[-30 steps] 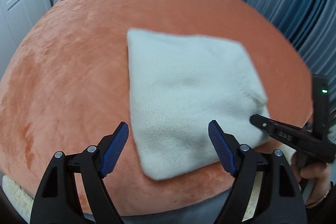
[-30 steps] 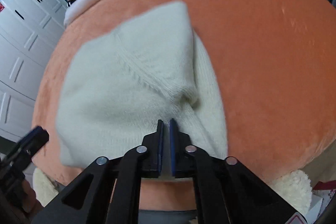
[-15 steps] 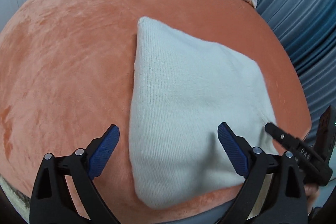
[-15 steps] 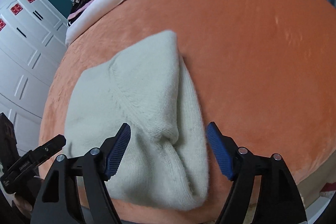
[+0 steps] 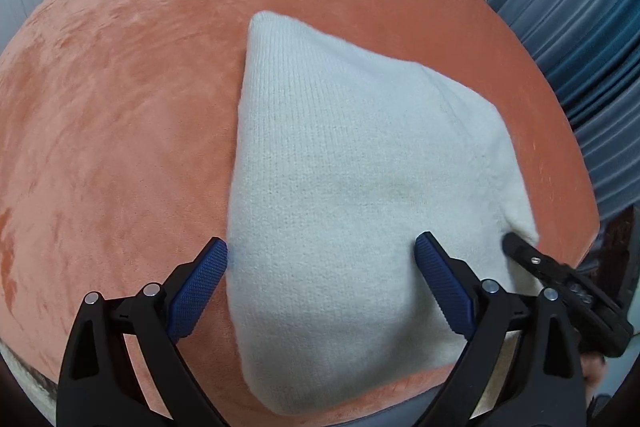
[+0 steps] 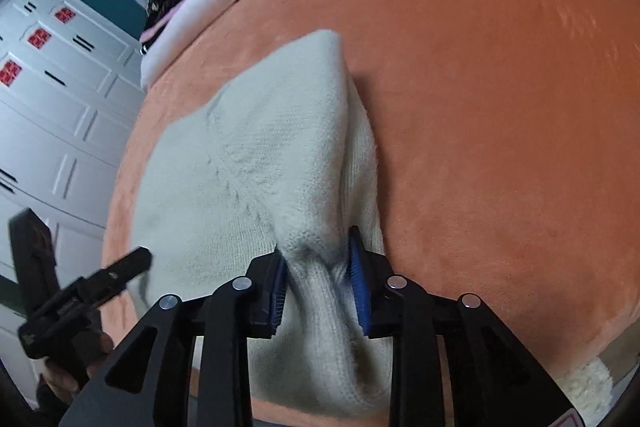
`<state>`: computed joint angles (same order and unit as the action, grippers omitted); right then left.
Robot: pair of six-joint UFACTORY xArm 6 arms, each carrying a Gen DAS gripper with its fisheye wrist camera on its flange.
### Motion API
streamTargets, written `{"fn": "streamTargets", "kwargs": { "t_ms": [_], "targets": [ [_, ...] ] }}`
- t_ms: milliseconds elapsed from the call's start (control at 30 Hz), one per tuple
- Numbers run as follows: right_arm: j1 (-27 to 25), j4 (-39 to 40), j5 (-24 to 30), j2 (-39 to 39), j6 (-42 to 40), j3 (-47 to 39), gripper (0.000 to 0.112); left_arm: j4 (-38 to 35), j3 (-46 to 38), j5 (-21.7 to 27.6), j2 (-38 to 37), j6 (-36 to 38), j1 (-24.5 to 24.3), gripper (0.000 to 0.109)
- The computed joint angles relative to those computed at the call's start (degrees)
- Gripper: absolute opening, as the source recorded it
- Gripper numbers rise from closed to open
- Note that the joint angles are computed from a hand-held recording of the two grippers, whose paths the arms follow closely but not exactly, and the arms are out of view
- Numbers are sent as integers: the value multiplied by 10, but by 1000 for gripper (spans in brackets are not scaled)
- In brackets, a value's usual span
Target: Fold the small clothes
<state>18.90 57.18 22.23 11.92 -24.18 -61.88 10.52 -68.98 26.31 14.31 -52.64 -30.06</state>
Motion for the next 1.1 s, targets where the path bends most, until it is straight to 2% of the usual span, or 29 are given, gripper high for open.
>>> {"fn": "streamTargets", "kwargs": {
  "t_ms": [33, 67, 100, 167, 200, 267, 367, 467, 767, 1000, 1067, 1100],
  "targets": [
    [3, -24, -26, -7, 21, 10, 50, 3, -1, -1, 1, -2, 1, 92],
    [5, -42, -43, -9, 35, 14, 68, -2, -3, -2, 4, 4, 2, 93],
    [3, -48, -35, 2, 34, 4, 71, -4, -5, -3, 7, 6, 2, 93],
    [-11, -63, 30, 34, 50, -29, 71, -1, -13, 1, 14, 4, 3, 93],
    [-17, -35, 58, 43, 36, -41, 71, 1, -19, 6, 18, 3, 3, 94],
    [-21, 31, 81, 52, -7, -46, 71, 7, -26, 9, 25, -1, 3, 95],
    [-11, 48, 65, 63, -15, -49, 73, 14, -32, 7, 33, -4, 4, 96],
    [-13, 53, 71, 59, -22, -43, 73, 19, -45, 11, 45, -7, 6, 98],
    [-10, 19, 84, 85, 2, -79, 74, 49, -63, 9, 68, -31, 6, 98],
    [2, 6, 69, 93, 30, -89, 74, 50, -66, 6, 72, -34, 7, 98],
    [4, 5, 67, 91, 36, -88, 71, 39, -69, 9, 73, -22, 8, 98],
    [4, 13, 69, 88, 34, -88, 64, 26, -69, 11, 72, -9, 9, 97]
  ]
}}
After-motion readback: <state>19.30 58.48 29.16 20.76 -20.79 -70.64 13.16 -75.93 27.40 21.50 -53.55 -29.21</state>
